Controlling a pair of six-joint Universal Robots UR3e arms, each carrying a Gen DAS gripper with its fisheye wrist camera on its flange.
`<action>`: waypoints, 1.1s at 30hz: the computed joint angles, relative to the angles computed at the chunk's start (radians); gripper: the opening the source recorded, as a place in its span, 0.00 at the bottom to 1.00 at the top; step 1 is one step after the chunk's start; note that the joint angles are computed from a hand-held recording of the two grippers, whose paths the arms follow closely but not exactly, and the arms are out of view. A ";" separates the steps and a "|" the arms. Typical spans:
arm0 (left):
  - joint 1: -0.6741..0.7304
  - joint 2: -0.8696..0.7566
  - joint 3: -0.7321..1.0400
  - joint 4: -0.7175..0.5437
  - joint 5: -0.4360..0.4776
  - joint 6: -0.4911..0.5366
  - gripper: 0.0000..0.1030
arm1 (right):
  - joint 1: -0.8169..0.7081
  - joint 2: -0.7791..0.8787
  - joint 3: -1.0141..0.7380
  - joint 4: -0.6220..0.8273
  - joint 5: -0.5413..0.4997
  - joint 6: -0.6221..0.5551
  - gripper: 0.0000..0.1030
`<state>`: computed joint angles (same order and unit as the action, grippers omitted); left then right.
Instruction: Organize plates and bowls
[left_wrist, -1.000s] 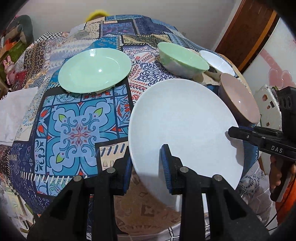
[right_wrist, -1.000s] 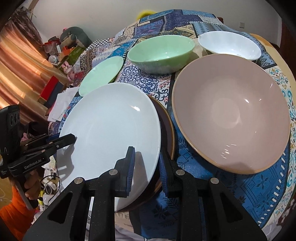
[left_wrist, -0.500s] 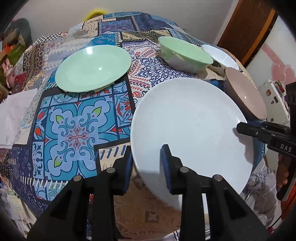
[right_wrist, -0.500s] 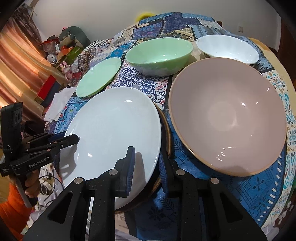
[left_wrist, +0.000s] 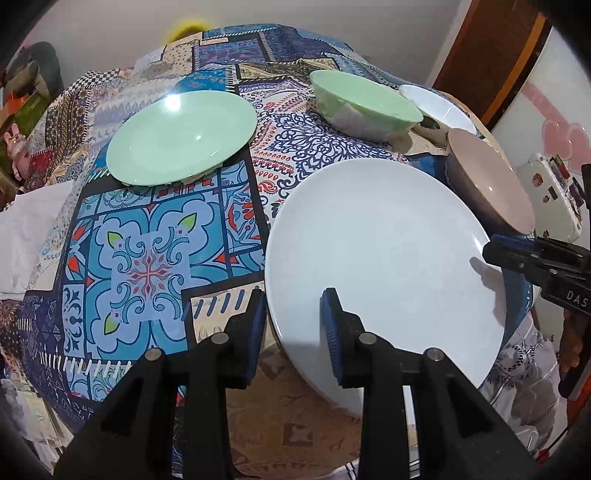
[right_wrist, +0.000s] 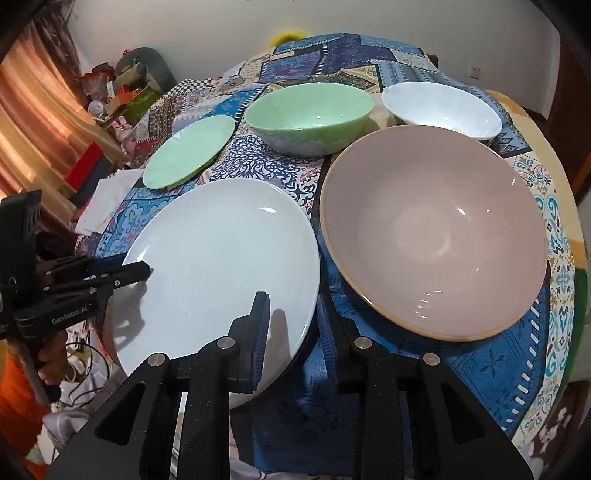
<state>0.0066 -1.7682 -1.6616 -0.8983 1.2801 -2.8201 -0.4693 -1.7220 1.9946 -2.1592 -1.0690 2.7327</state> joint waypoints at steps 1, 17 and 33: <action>0.003 0.000 0.001 -0.004 -0.003 0.001 0.29 | 0.001 -0.002 0.000 -0.003 -0.001 0.002 0.25; 0.136 0.161 -0.063 0.061 -0.060 -0.004 0.41 | 0.121 -0.002 -0.098 -0.095 -0.021 0.049 0.28; 0.278 0.145 0.026 0.148 -0.121 -0.010 0.64 | 0.332 0.272 -0.450 -0.268 -0.098 0.193 0.70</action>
